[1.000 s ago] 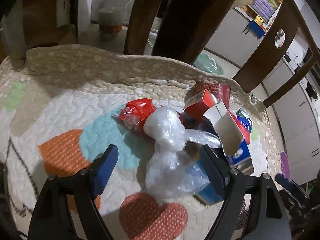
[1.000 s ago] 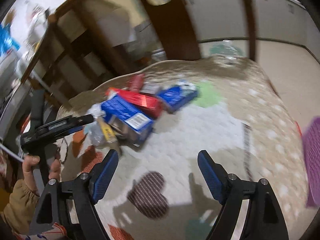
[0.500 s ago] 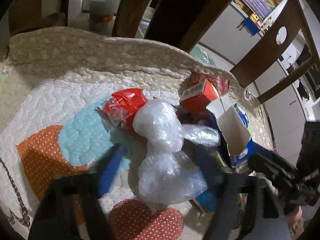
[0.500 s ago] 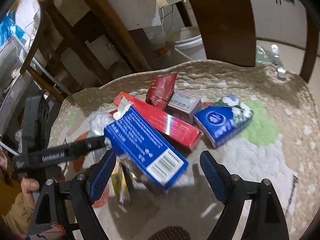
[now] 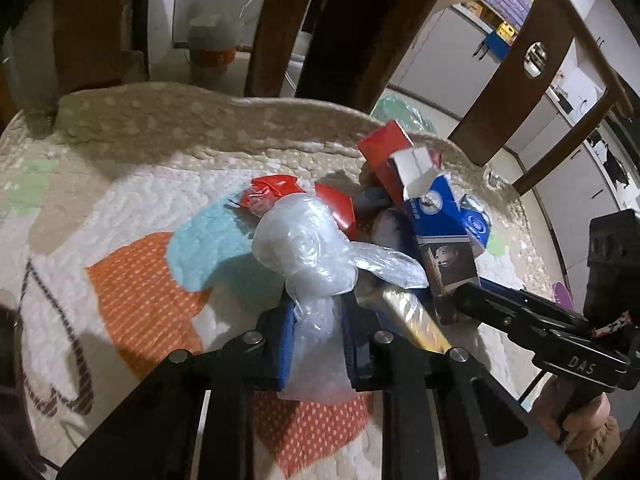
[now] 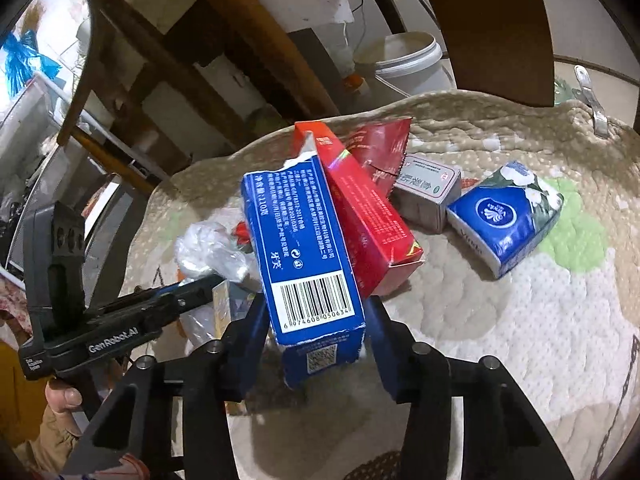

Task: Collect trash
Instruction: 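Grasp the clear plastic bag with the left tool while the right tool grasps a blue box, then carry the bag and blue box to the purple basket and release both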

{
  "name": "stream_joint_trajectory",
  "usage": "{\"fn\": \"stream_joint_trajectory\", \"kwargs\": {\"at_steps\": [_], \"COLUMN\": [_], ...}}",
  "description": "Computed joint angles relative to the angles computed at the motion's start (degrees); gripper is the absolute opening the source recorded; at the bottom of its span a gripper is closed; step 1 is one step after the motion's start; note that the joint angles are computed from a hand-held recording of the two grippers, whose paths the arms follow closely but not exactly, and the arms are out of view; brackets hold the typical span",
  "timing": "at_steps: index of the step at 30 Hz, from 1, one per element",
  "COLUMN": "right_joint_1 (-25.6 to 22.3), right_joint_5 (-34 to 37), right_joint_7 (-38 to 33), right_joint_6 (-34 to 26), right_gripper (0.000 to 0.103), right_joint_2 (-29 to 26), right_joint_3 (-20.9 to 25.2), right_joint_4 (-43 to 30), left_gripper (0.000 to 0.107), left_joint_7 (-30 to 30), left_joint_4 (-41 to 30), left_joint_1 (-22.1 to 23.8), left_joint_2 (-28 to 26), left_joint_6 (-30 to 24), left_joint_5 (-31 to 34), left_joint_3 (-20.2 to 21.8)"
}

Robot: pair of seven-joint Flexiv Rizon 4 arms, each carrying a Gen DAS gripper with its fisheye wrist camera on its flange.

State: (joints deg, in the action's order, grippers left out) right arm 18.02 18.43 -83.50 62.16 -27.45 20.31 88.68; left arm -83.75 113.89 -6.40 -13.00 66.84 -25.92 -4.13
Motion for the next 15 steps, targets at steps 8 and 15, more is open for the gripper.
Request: {"fn": "stream_joint_trajectory", "kwargs": {"at_steps": [8, 15], "right_joint_1": [-0.32, 1.66], "right_joint_5": [1.82, -3.27], "right_joint_7": [0.05, 3.96], "right_joint_6": [2.65, 2.51], "right_gripper": [0.051, 0.053], "right_joint_2": [6.23, 16.77], "right_joint_3": [0.66, -2.54], "right_joint_4": [6.83, 20.12], "left_gripper": [0.019, 0.019], "left_joint_7": [-1.29, -0.58], "left_joint_4": [4.96, 11.92], "left_joint_1": [-1.19, -1.97], "left_joint_2": [6.39, 11.44], "left_joint_6": [0.92, -1.64], "left_joint_5": [1.26, 2.42], "left_joint_3": [1.24, 2.72]}}
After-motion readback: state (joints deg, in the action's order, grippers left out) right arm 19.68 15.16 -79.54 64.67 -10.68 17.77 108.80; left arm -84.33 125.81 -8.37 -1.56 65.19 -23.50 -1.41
